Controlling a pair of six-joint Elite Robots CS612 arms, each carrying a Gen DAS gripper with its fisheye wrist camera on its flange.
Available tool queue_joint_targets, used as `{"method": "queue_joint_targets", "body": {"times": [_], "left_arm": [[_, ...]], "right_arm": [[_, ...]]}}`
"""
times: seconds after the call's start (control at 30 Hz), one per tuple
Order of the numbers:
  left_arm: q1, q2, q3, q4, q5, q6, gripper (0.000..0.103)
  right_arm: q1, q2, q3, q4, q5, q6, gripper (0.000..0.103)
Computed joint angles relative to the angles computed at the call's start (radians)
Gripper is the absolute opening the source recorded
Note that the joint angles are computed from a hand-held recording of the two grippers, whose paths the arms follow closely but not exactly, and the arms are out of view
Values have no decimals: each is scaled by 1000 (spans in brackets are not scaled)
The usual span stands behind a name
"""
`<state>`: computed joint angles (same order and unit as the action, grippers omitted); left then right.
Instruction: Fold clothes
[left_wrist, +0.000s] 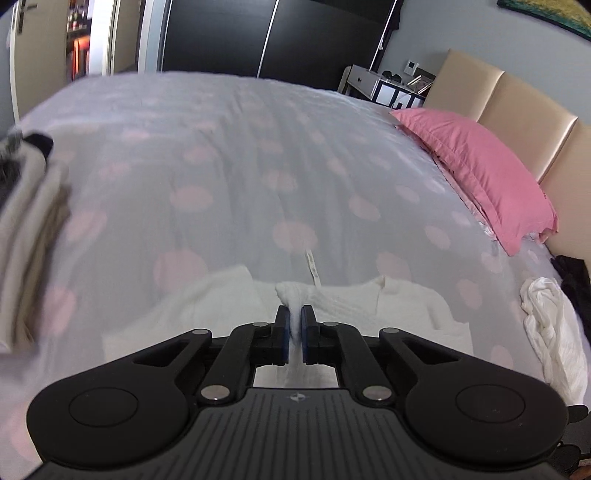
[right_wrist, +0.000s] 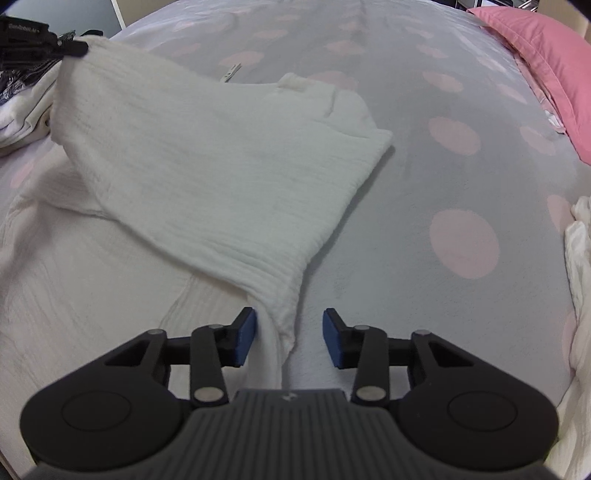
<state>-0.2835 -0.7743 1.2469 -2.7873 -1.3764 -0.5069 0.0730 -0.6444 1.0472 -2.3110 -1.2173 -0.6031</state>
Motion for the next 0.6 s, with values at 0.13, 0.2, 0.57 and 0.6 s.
{"method": "queue_joint_targets", "body": {"times": [0.13,0.2,0.57,0.6], "left_arm": [[4,4,-12,49,21,5,4],[6,7,-9,50,12,-6,4],[17,15,3,100,-3,-32,4],[17,21,-1,112,-12,-34,4]], "right_arm": [[2,2,-2,-3,11,2,43],[5,4,-1,-21,12,3,42],[23,5,-22,-33,-157,34,10],[23,11,-32,-18,-167,43,10]]}}
